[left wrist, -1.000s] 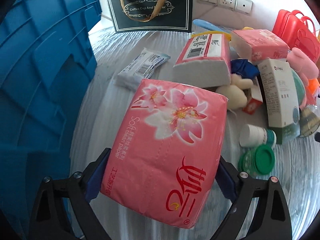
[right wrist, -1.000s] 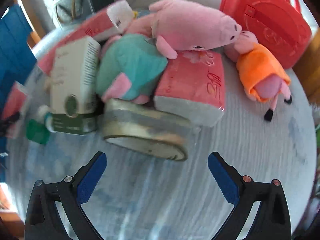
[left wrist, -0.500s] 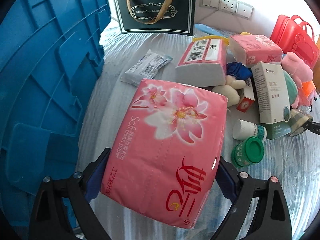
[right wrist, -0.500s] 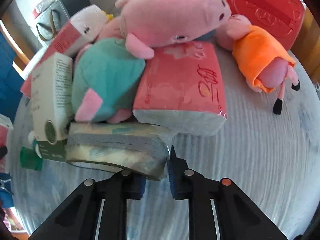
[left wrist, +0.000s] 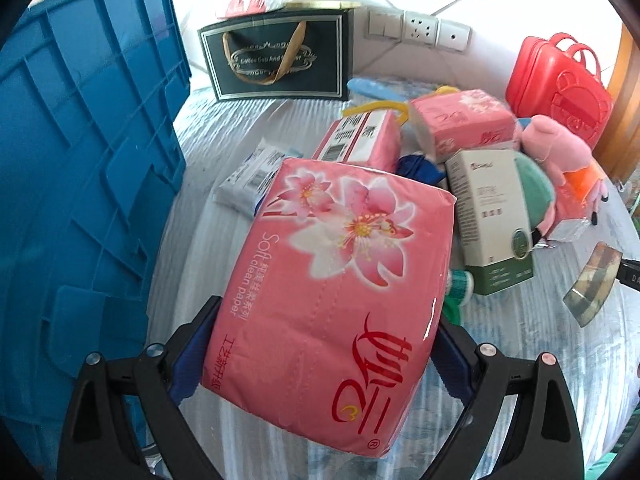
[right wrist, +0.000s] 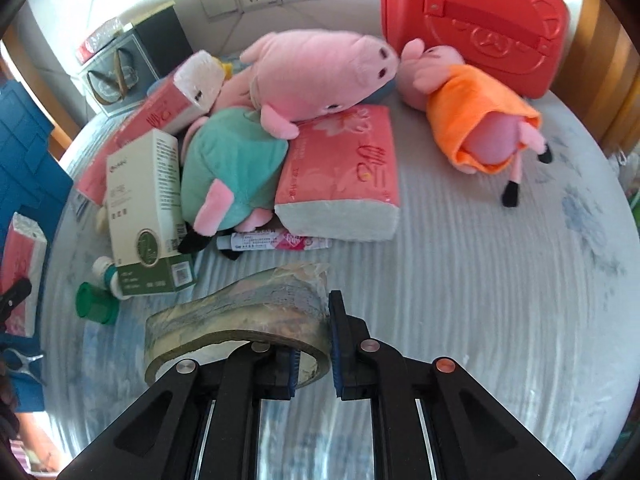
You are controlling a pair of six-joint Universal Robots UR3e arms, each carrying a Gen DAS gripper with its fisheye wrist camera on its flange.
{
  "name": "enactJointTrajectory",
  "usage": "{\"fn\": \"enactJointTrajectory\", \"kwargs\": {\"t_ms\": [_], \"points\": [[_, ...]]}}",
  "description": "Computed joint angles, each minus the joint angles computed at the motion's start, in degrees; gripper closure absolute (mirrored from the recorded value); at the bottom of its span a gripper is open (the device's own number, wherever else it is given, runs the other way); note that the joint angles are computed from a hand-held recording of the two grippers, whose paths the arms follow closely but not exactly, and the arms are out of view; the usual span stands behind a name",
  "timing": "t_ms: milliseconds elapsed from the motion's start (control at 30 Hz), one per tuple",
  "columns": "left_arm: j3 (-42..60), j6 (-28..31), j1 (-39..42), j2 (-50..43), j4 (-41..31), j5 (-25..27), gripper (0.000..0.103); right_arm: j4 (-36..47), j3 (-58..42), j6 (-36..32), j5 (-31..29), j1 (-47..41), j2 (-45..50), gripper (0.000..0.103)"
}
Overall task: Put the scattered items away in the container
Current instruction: 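Grasp the pink tissue pack with the left tool while the right tool grasps the tape roll, then lift the pink tissue pack with the left tool while the right tool lifts the tape roll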
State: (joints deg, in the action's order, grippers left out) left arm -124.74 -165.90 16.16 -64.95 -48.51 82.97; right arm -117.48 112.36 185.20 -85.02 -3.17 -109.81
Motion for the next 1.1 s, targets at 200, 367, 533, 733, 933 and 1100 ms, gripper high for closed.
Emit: {"fn": "enactJointTrajectory", "kwargs": {"t_ms": [200,367,533,733,933,1100], "points": [[2.9,-1.6,-1.0,2.5,-6.2,-0.3,0.008,7.5,-5.0,3.5,-2.0,3.2,-2.8,0.091],[5.9,-1.7,-1.5,5.4,-12.2,-0.2,0.008,15.5,-9.7,3.4,-1.3,1.8,-6.1,0.091],[9.8,-1.7,-2.9,7.4,-17.9,0.6,0.008,22.6,-14.1,4.2,-0.1,1.4,-9.5,0.091],[15.2,-3.0,-6.0,8.5,-24.6,2.7,0.008,31.8,-19.5,4.7,1.8,0.8,-12.7,0.091],[22.0,-4.1,-9.3,8.9,-30.4,4.5,0.008,38.7,-26.1,7.8,1.3,4.9,-13.3,0.091],[28.4,-4.9,-10.4,8.6,-36.0,4.2,0.008,44.0,-32.0,10.2,1.1,7.5,-13.6,0.091]]}}
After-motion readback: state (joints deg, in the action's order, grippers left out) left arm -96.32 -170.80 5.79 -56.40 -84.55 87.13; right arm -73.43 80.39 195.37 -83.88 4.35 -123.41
